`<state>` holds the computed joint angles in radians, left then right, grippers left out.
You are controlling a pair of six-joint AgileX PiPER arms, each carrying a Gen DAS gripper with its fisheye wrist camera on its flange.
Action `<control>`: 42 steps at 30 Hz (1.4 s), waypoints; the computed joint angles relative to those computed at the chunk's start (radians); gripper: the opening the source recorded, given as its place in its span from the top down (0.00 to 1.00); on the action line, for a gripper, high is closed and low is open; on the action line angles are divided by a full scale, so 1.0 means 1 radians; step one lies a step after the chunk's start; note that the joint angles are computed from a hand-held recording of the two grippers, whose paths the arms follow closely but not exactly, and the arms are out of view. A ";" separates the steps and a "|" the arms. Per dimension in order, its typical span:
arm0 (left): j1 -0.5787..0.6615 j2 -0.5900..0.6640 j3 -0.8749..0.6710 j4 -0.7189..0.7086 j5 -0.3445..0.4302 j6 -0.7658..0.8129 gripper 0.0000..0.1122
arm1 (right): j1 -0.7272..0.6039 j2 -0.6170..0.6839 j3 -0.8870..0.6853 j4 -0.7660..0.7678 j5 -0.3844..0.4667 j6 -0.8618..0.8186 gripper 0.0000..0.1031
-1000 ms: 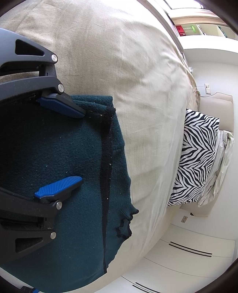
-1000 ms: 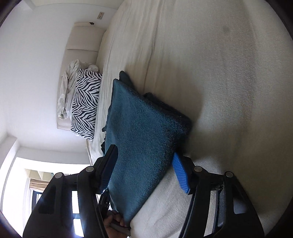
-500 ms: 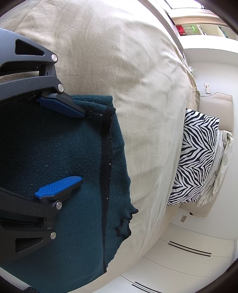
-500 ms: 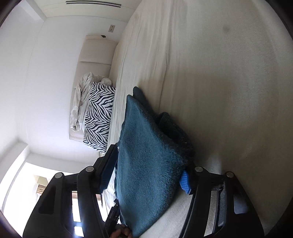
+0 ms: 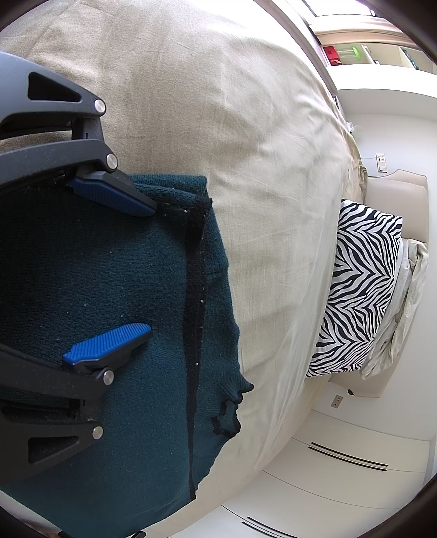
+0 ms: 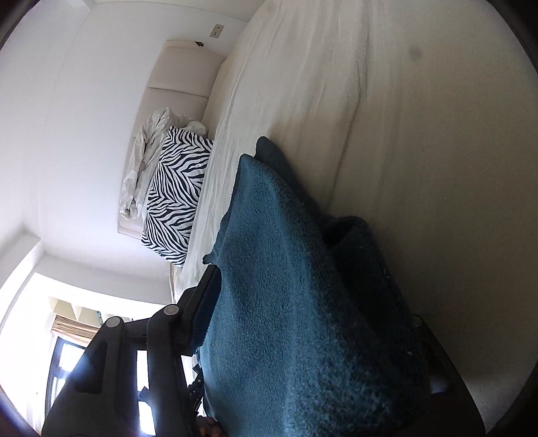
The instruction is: Fold small clothes
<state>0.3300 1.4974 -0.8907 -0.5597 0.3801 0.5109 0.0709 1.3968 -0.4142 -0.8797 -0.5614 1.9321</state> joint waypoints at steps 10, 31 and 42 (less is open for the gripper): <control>0.003 -0.002 0.005 -0.015 -0.001 0.016 0.39 | 0.071 0.015 -0.045 0.055 0.150 -0.088 0.89; 0.355 0.046 -0.078 -0.513 0.552 0.259 0.34 | 0.998 0.381 -0.772 0.033 1.096 -0.585 0.89; 0.333 0.003 -0.074 -0.520 0.733 0.043 0.17 | 1.216 0.394 -0.821 -0.182 1.377 -0.491 0.89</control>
